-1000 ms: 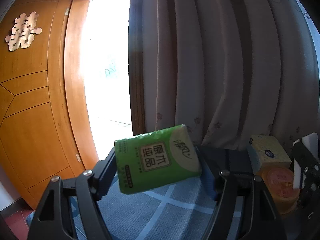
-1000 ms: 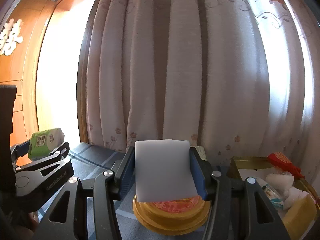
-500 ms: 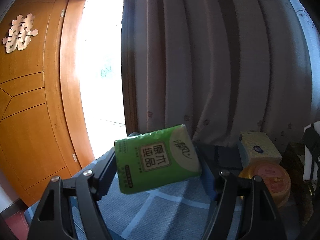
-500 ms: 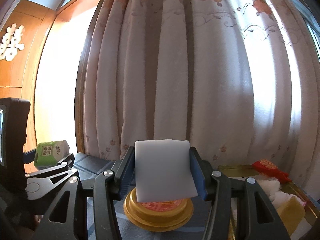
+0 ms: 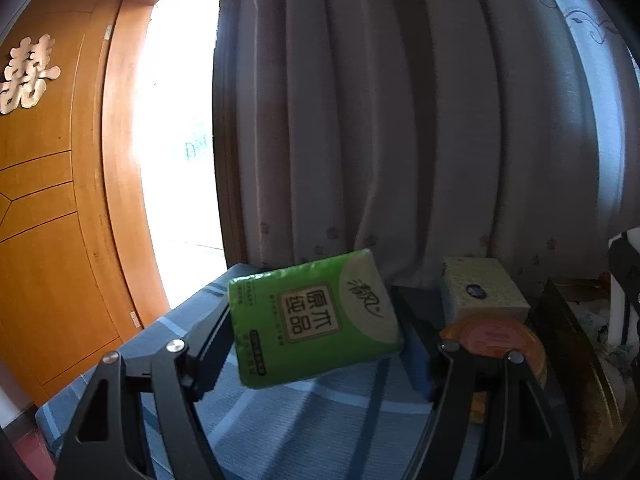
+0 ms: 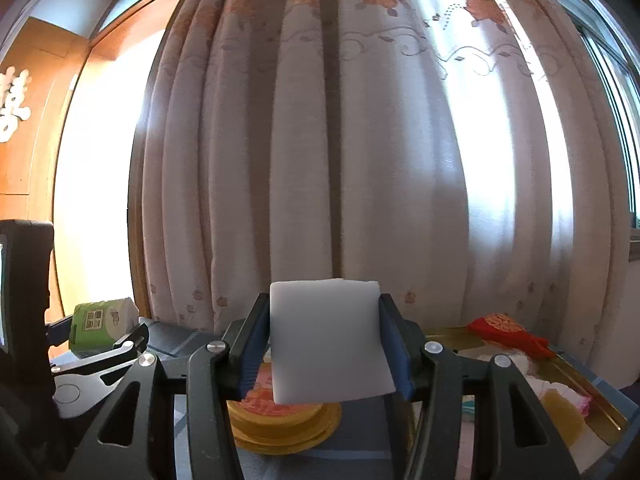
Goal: Organize soft objects
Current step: 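Lift the white foam block and green tissue pack with both grippers, then carry the white foam block and green tissue pack over the tray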
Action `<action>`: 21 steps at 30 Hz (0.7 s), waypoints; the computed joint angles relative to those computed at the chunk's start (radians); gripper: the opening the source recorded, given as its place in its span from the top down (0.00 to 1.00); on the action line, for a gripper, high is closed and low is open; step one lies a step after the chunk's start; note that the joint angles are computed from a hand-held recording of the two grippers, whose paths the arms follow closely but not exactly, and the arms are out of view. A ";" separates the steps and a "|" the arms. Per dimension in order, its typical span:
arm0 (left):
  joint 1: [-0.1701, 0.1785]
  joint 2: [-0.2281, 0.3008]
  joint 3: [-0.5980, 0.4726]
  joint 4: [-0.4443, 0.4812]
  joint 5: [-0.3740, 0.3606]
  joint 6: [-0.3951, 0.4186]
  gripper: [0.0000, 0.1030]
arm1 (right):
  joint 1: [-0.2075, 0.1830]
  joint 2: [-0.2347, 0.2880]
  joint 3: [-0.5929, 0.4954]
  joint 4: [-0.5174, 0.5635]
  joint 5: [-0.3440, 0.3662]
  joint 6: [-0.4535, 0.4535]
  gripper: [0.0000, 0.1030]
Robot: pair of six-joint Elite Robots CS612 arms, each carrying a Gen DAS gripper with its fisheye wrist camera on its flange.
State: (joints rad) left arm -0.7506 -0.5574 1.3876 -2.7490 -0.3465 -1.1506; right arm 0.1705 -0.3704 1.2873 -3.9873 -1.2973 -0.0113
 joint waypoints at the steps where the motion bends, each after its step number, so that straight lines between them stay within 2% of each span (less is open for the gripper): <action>1: -0.001 0.004 -0.005 -0.008 -0.001 0.010 0.28 | -0.002 0.000 0.000 -0.002 -0.001 0.003 0.47; 14: -0.013 0.043 -0.066 -0.097 -0.026 0.112 0.28 | -0.030 -0.002 0.020 -0.071 -0.051 -0.004 0.47; 21: -0.023 0.073 -0.107 -0.174 -0.037 0.210 0.28 | -0.048 -0.005 0.027 -0.073 -0.081 0.010 0.46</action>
State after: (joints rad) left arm -0.7733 -0.4846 1.2806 -2.9226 -0.3832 -0.9408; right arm 0.1225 -0.3751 1.3147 -4.0599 -1.3782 -0.0016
